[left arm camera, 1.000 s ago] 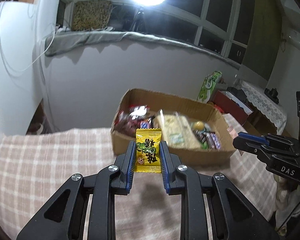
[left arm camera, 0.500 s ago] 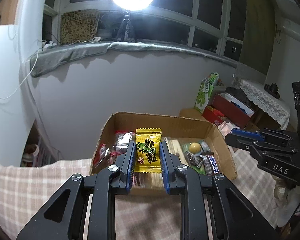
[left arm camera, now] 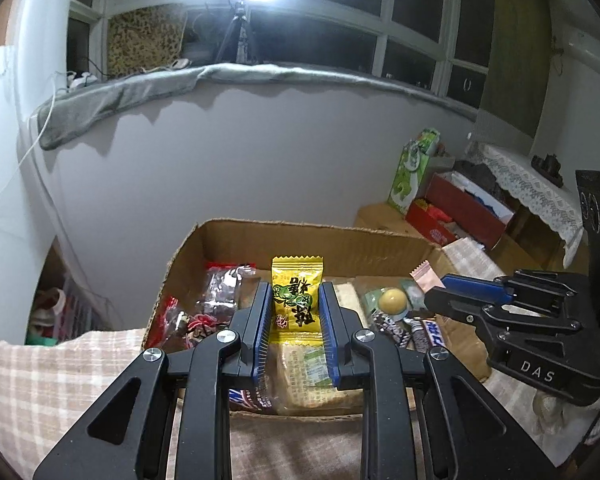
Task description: Organize snacks
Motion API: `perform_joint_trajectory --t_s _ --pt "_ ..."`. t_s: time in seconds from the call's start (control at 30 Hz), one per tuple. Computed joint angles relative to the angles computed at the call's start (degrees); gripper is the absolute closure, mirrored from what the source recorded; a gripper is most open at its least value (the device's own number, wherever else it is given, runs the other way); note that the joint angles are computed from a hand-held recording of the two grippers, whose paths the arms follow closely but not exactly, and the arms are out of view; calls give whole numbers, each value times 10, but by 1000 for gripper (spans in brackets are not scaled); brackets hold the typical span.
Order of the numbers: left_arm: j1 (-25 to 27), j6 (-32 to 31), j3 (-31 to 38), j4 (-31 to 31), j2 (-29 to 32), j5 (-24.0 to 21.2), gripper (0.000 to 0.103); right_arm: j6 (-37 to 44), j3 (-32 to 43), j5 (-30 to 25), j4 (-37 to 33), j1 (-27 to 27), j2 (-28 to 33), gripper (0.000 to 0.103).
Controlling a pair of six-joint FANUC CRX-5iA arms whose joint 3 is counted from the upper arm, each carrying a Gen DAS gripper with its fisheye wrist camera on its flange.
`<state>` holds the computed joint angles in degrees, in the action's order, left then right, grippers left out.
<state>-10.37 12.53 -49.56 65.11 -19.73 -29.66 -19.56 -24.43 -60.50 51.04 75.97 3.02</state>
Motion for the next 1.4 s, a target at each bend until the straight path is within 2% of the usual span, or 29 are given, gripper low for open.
perform_joint_trajectory --t_s 0.13,0.2,0.23,0.27,0.33,0.67,0.8,1.1,1.4 --pt "2 17 5 -20 3 3 78 6 0 3 -14 -4 0 82" --pt "7 27 8 -33 4 -2 71 10 1 0 -18 -3 0 81" --pt "8 28 9 -36 5 -1 69 15 4 -5 -22 -3 2 73" --pt "8 32 10 -43 5 1 63 17 6 -9 -24 -2 3 56" --pt "8 35 10 -46 3 3 60 18 7 -12 -21 -1 5 41" --pt "15 54 9 -70 -7 4 52 19 17 -39 -24 9 9 36" --pt "20 66 8 -84 -15 3 42 21 23 -51 -27 15 9 36" --pt "49 83 -2 -106 -44 -20 41 22 42 -92 -36 38 15 36" --pt "95 76 -29 -103 -95 -64 41 12 74 -157 -26 79 32 36"
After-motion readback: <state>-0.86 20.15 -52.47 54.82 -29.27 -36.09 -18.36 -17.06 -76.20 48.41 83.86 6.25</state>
